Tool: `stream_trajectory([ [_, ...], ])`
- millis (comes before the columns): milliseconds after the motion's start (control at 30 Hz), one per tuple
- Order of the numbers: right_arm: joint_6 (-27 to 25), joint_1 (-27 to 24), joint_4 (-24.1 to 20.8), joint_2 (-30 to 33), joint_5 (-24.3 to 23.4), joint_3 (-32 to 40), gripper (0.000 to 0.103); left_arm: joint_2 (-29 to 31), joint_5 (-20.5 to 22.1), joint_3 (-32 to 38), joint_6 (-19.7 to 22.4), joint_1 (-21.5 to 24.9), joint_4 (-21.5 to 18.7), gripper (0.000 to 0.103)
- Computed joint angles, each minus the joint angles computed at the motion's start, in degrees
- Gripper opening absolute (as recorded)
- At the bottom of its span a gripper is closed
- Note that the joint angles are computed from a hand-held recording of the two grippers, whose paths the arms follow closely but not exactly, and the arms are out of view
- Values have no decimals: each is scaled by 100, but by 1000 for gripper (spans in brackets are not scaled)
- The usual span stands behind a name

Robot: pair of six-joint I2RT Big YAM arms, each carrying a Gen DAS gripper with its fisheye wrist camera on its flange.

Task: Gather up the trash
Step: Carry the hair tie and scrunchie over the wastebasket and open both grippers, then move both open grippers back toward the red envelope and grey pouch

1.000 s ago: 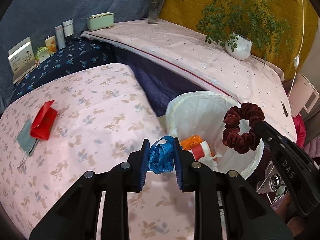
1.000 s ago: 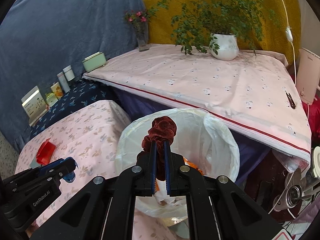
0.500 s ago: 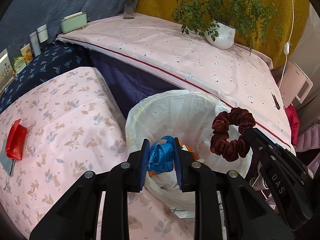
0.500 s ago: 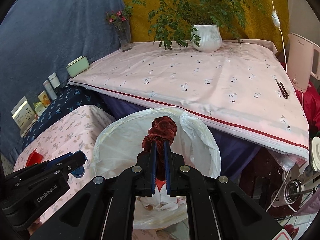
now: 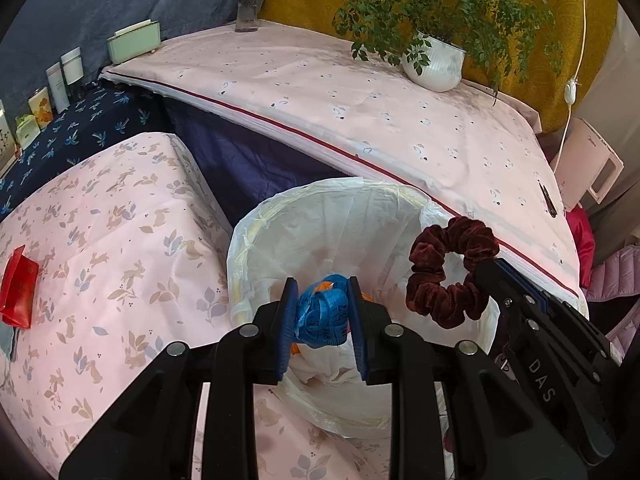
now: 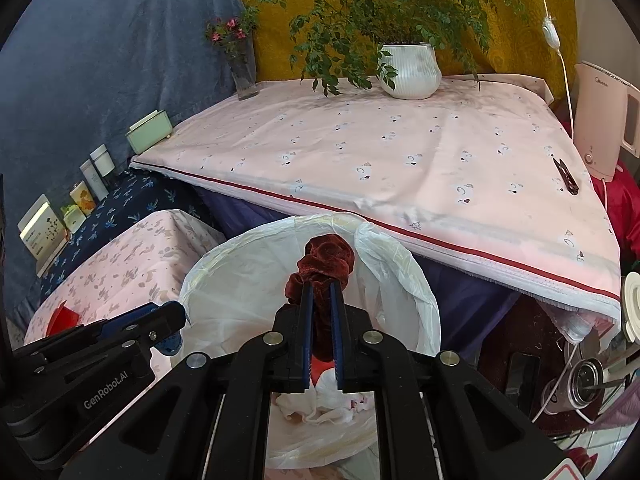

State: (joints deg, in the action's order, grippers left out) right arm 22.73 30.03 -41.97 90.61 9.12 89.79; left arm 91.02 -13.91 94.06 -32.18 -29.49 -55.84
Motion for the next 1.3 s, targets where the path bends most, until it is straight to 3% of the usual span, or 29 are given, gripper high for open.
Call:
stream_trajectory([
  [100,28,-5,-9,6,20,26,16,-42,-18,-45,-113,21,39,50],
  [167,64,-6,-17,9,56,51,27,-55,-61,-53,-110,19,28,52],
  [233,100,-5,-1,-11,92,45,30,-68,-69,-68,-123,23,10,53],
  [733,59,248,22,-189,341,-74,46,-468,-145,-504,-336,104,38,55],
  [1300,-88,980,-167,-50,476,307,49,-1651,-462,-1659,-787,597,61,68],
])
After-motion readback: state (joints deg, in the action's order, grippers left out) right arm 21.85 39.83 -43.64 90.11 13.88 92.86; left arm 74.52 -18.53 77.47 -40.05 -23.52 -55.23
